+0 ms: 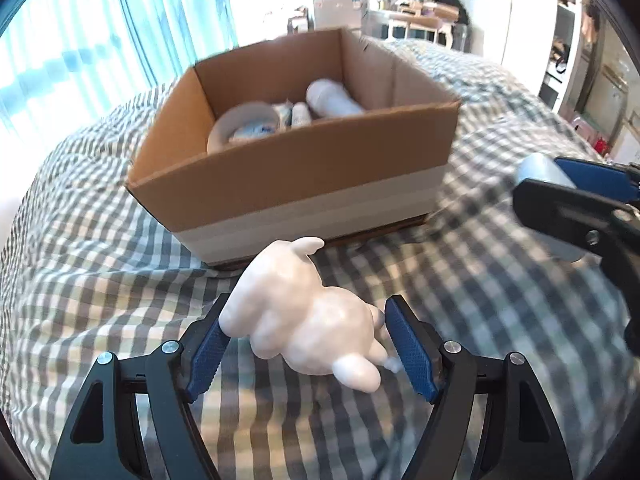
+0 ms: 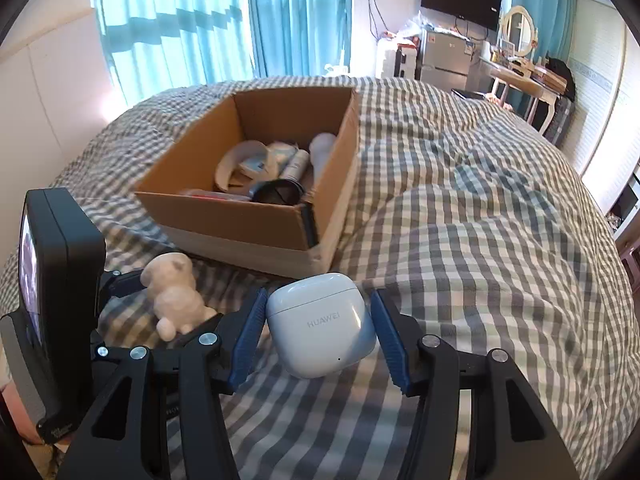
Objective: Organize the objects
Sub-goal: 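Grasp the white bear figure with left gripper while right grasps the white earbud case, then carry the bear figure and earbud case into the box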
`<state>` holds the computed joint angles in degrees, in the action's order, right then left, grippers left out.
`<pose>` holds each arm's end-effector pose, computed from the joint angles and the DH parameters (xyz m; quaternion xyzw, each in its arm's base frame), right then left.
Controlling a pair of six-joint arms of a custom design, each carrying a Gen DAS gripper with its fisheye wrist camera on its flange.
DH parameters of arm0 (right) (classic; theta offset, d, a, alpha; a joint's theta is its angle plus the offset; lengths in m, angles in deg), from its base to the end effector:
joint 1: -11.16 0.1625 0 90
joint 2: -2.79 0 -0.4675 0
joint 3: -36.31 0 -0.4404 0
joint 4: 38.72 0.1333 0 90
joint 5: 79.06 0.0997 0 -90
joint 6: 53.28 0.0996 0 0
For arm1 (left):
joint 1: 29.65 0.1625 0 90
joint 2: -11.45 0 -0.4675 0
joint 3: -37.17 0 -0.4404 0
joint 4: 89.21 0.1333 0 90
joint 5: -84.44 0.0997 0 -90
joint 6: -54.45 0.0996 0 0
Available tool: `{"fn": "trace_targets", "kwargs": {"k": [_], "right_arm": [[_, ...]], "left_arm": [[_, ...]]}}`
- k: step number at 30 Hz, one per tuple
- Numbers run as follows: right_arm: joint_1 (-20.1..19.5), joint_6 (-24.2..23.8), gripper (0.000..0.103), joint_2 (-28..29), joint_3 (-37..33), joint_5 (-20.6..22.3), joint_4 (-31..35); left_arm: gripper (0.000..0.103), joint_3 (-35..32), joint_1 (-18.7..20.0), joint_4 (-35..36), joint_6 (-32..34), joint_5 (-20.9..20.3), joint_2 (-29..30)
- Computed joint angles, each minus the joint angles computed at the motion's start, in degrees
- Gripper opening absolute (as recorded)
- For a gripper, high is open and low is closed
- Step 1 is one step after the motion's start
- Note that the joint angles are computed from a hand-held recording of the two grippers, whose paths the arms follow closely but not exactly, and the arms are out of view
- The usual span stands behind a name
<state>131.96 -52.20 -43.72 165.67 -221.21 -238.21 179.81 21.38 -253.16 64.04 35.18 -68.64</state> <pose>0.2994 -0.3956 0.0548 0.1263 -0.8708 0.3164 0.3544 -0.0950 -0.4327 0.1779 0.3521 0.8645 -0.1779 0.3114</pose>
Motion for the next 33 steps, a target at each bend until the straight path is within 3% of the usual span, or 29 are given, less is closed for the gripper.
{"fn": "trace_targets", "kwargs": {"k": [7, 9, 19, 27, 33], "right_arm": [[4.99, 1.34, 0.054, -1.09, 0.44, -2.32, 0.52], [6.5, 1.52, 0.054, -1.35, 0.49, -3.03, 0.28], [12.49, -0.94, 0.054, -3.28, -0.86, -2.61, -0.95], [13.01, -9.33, 0.054, -2.58, -7.2, -3.08, -1.85], [8.9, -12.46, 0.054, -1.54, -13.26, 0.37, -0.44]], "left_arm": [[0.077, 1.41, -2.93, 3.82, -1.99, -0.76, -7.49], [0.077, 2.87, -5.39, 5.1, -4.26, -0.45, -9.74], [0.077, 2.34, -9.2, 6.08, -2.95, -0.66, -17.95], [0.077, -4.64, -7.52, 0.44, 2.73, 0.15, -12.92], [0.077, -11.52, -4.57, -6.42, 9.26, 0.91, -4.51]]}}
